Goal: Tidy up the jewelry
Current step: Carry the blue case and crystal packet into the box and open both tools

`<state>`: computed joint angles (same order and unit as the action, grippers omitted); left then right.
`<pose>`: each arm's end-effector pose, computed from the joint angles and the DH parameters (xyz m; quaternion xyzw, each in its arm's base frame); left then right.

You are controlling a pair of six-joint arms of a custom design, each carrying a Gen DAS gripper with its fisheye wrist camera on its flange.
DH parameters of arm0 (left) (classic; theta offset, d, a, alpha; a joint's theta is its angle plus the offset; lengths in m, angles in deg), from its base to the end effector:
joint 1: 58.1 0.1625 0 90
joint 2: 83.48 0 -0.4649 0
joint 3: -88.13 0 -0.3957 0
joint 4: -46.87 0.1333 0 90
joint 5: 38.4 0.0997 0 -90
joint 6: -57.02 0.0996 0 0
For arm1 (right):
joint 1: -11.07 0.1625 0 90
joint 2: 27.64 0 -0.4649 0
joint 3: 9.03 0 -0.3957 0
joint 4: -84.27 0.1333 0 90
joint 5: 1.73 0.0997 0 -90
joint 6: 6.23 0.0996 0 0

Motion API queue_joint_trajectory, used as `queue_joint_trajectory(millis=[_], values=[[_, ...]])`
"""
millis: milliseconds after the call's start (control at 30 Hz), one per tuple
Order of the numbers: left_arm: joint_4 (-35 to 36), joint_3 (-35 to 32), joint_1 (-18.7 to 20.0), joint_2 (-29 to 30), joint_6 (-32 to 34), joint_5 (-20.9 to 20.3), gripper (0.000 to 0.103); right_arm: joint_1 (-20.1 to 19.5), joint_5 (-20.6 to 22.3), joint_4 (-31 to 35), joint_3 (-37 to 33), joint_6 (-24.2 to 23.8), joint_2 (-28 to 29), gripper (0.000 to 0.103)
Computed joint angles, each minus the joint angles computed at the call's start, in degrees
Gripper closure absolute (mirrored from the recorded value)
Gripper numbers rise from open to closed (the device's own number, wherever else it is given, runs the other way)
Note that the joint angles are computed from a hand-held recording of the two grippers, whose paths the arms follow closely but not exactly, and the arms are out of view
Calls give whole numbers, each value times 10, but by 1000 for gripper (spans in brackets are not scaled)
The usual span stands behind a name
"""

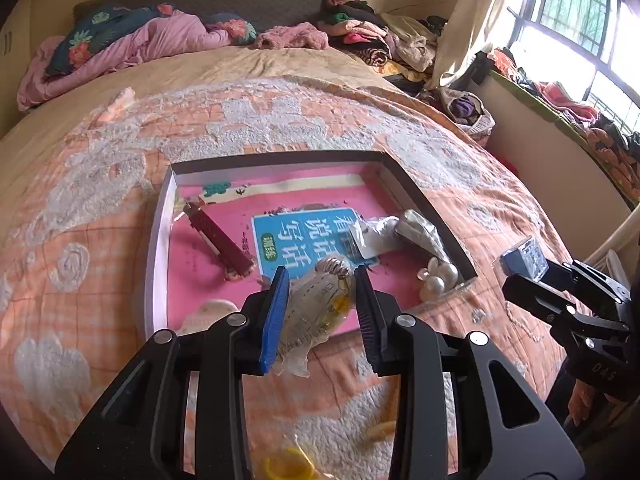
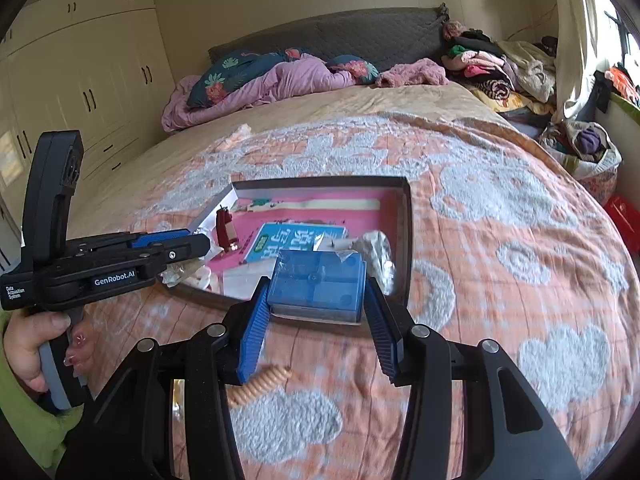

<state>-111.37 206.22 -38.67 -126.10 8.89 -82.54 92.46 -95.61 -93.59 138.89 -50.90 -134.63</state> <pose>-0.4332 -0.3699 0.0129 0.2029 0.8968 -0.3049 0.2482 0.0797 -0.3193 0.3528 0.2709 -0.8759 0.3418 0.2062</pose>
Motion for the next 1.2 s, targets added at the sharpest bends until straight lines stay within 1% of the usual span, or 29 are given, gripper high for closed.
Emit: queue_joint_trajectory(millis=[267,633,1200], values=[[-7,-11,17,3,21,7,78,20,-22,-34,-21,4,44,58],[-13,-24,36,14,39,4,78,30,-47,-64,-43,7,94,58],[-21,-28,59,36,53,-12,78,22,-71,-86,-55,6,153,58]])
